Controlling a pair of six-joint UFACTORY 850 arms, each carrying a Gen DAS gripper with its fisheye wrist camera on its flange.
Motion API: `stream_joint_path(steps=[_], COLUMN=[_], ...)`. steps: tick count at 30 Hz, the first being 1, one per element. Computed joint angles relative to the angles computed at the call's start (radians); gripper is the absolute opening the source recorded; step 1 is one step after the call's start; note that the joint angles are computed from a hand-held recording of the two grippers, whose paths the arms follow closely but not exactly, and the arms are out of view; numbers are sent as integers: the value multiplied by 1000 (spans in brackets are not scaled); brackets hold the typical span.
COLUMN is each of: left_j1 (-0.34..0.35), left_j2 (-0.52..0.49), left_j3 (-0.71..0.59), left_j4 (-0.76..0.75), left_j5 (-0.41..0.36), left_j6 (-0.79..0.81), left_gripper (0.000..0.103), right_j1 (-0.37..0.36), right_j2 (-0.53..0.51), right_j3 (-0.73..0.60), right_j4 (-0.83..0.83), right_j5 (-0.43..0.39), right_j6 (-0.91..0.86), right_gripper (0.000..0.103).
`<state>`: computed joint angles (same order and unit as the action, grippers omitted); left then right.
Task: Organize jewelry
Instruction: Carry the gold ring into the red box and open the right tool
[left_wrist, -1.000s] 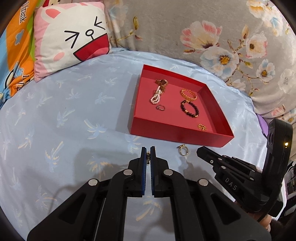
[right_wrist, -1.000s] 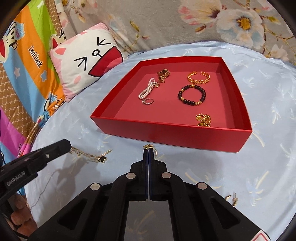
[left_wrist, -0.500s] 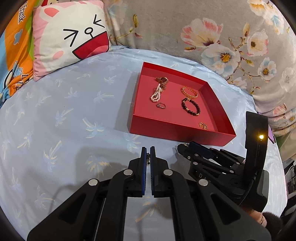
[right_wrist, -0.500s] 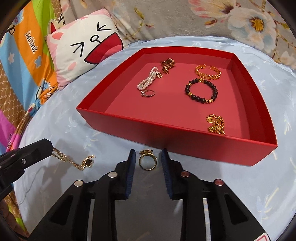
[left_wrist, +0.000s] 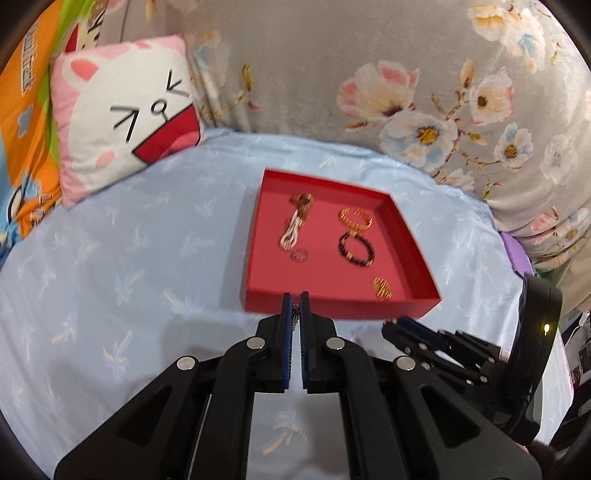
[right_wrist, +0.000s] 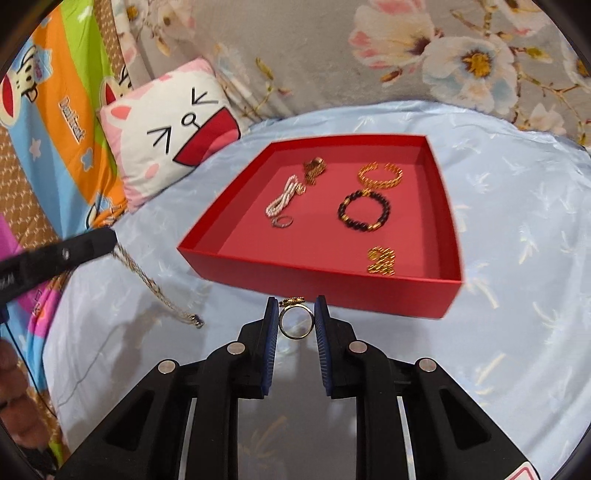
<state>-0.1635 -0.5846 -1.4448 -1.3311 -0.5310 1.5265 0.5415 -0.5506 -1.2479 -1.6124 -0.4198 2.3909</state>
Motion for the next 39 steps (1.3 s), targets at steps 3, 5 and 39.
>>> stream_joint_path(steps=[3, 5, 39], left_j1=[-5, -13, -94], left_j2=[17, 24, -269], left_j3=[-18, -46, -417], left_j4=[-23, -38, 311], left_j5=[-12, -24, 35], left_j6=[26, 37, -402], left_gripper=[2, 2, 13], right_j1=[-2, -9, -133], right_j2=[53, 83, -140], right_j3=[49, 71, -188], right_j4=[-52, -78, 93], right_j5=[-22, -33, 113], right_j6=[67, 94, -180], right_gripper=[18, 18, 26])
